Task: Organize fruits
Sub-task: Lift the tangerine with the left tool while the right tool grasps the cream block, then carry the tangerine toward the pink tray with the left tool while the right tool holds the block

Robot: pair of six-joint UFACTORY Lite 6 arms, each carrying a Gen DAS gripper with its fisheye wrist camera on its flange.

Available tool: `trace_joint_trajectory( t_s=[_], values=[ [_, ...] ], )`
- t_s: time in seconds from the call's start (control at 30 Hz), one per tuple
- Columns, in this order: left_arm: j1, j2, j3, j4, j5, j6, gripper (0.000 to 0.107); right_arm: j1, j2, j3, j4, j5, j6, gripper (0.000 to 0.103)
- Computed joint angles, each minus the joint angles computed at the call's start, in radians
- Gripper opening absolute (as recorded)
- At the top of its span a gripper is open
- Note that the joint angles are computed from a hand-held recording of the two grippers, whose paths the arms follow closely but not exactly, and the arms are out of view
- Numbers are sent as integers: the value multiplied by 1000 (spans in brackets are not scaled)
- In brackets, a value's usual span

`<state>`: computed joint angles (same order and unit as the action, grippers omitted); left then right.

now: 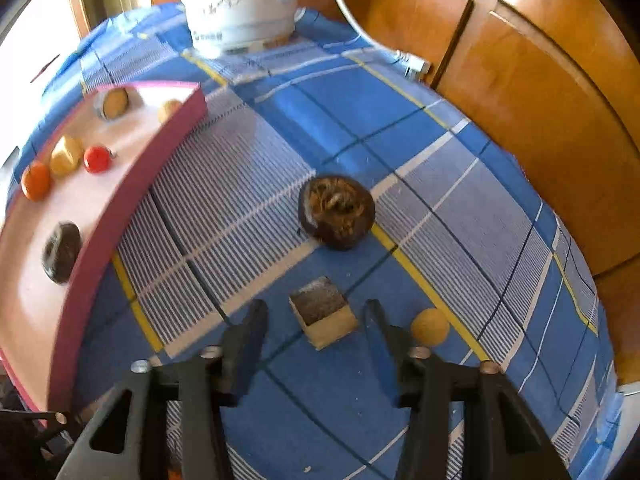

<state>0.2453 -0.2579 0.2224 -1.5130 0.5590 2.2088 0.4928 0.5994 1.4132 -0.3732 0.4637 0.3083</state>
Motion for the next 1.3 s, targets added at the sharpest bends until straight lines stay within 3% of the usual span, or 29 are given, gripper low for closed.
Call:
trace_joint_trajectory(
  t_s=[0.17, 0.33, 0.53, 0.67, 0.9, 1.3],
  values=[
    [7, -6, -4, 9, 1, -6, 42, -50, -193, -208, 136, -90, -76, 26],
    [-6, -3, 2, 7, -10, -17, 42, -152, -415, -483, 511, -119, -437, 26],
    [-49, -24, 12, 47, -50, -96, 41, -217, -569, -708, 642, -172, -547, 26],
    [-64, -77, 12, 134, -84, -208, 41, -214, -572, -714, 601, -201, -497, 25],
    [63, -218, 46, 380, 40, -458, 41, -201, -558, -701, 517, -215, -417, 25],
    [289, -335, 100, 500, 197, -526, 41, -169, -545, -701, 362, -225, -262, 25]
  ],
)
